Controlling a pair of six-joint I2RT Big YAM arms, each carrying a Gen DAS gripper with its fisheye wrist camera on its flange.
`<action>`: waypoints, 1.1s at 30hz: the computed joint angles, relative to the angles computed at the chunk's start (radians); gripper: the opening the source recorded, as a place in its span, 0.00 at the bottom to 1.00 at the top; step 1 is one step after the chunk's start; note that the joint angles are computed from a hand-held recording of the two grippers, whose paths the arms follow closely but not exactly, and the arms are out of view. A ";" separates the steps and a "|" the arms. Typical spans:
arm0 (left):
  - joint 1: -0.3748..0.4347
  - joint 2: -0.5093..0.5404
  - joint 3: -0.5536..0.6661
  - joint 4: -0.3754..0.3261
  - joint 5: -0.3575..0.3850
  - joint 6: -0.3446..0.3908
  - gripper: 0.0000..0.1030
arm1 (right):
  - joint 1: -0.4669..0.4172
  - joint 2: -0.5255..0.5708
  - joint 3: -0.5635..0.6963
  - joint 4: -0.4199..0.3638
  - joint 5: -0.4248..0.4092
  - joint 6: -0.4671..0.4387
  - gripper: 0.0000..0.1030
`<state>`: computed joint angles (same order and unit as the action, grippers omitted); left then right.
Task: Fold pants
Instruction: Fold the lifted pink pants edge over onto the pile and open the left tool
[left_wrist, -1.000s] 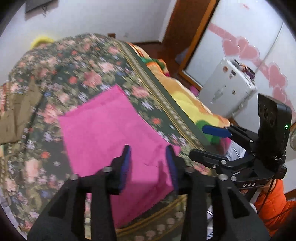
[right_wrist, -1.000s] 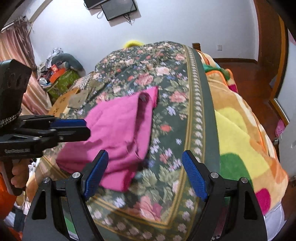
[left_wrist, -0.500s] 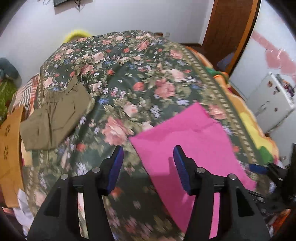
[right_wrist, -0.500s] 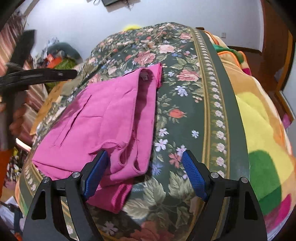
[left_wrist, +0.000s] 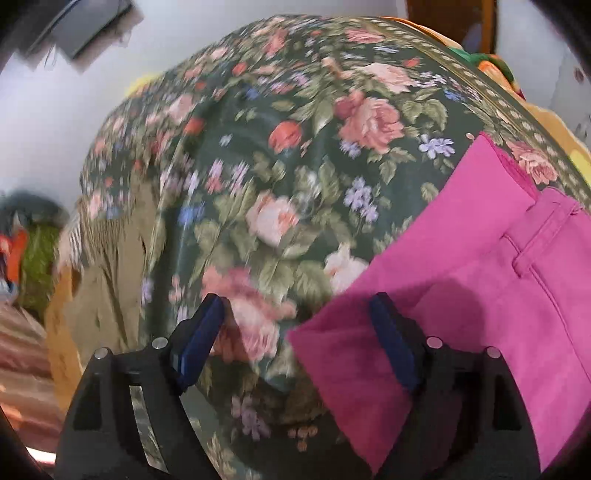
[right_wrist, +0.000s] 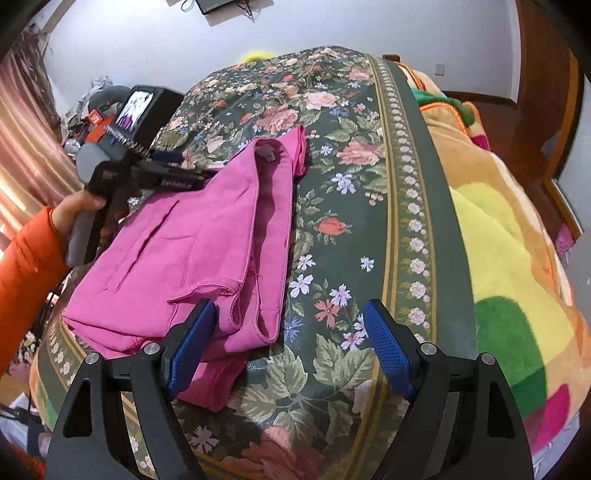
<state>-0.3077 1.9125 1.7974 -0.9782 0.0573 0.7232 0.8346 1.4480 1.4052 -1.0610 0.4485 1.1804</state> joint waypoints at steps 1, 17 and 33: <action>0.010 0.001 0.007 -0.017 0.005 -0.010 0.80 | 0.002 0.002 0.008 -0.015 0.008 0.003 0.77; 0.272 -0.207 -0.192 -0.085 0.146 -0.100 0.80 | 0.052 0.019 0.103 -0.039 0.065 -0.010 0.77; 0.391 -0.281 -0.294 -0.084 0.219 -0.112 0.79 | 0.034 0.052 0.055 0.022 -0.011 -0.062 0.57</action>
